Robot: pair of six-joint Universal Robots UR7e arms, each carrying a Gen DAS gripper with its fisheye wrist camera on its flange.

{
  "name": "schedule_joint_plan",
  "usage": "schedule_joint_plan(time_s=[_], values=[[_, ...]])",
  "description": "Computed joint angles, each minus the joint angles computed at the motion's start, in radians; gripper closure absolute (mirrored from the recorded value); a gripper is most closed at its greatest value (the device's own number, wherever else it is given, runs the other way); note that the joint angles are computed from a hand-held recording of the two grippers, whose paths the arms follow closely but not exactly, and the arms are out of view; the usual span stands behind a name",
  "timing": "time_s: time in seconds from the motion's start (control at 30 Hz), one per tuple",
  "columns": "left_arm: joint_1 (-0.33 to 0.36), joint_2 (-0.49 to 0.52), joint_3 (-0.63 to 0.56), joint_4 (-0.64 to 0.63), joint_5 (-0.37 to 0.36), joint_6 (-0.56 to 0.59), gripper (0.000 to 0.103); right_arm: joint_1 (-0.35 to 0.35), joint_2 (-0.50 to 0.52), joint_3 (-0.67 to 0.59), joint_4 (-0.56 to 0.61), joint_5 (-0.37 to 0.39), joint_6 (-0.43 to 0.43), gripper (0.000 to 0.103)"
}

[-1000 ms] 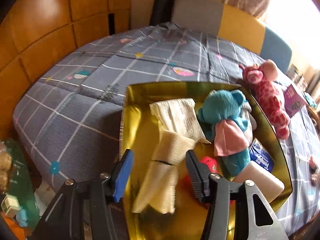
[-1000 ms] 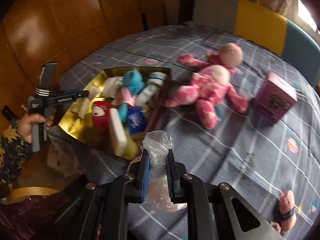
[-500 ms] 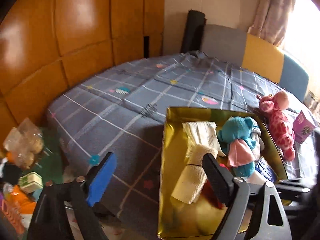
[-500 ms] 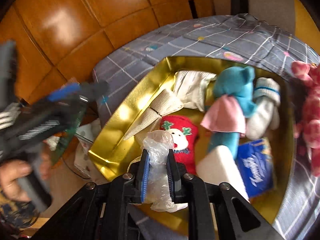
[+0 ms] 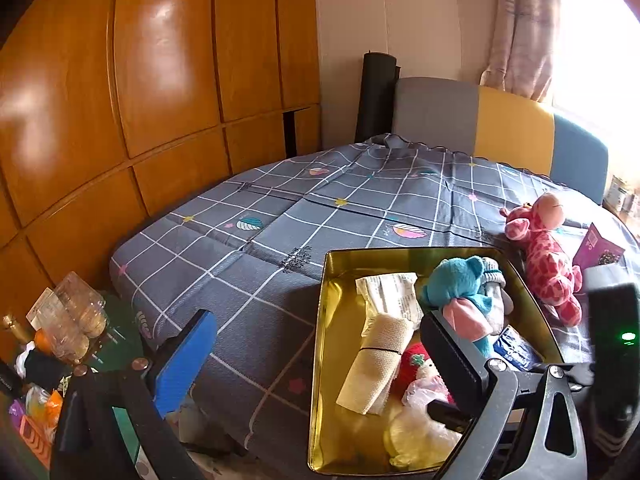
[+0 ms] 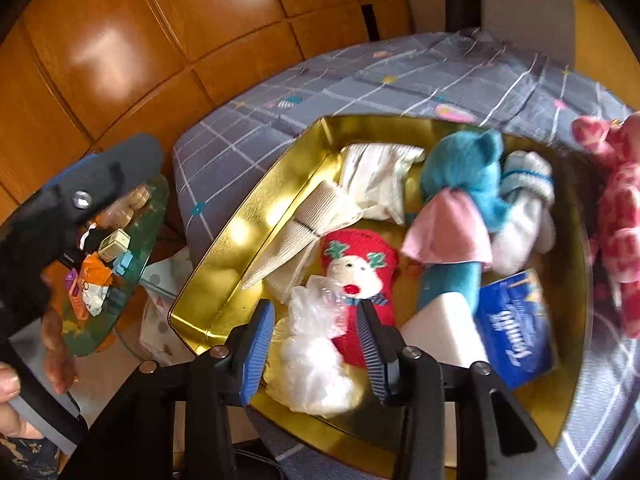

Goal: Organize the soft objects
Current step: 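Lower the plastic bag into the tray and open the right tool, then move both tools back toward the pink towel and brown scrunchie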

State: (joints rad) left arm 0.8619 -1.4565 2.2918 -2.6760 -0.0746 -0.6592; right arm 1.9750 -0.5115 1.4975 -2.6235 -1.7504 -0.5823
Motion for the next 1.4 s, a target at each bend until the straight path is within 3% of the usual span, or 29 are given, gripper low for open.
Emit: schedule_joint_plan(time_s=[0.23,0.57,0.77,1.03,1.4], values=[[-0.011,-0.002,-0.002,0.061,-0.012,-0.046,0.001,-0.001,-0.059,0.083,-0.105,-0.030,-0.012,0.060],[-0.024,0.049,-0.006,-0.065,-0.054,0.061,0.001,-0.022,-0.158,0.184,-0.248,-0.080,-0.031,0.060],[-0.033,0.124,-0.028,-0.287,-0.121,0.268,0.001,-0.052,-0.222,0.224,-0.307,-0.117,-0.030,0.060],[-0.044,0.231,-0.095,-0.433,-0.203,0.465,0.001,-0.111,-0.310,0.261,-0.363,-0.207,-0.028,0.060],[-0.035,0.385,-0.271,-0.422,-0.436,0.647,0.001,-0.240,-0.506,0.325,-0.431,-0.335,0.036,0.060]])
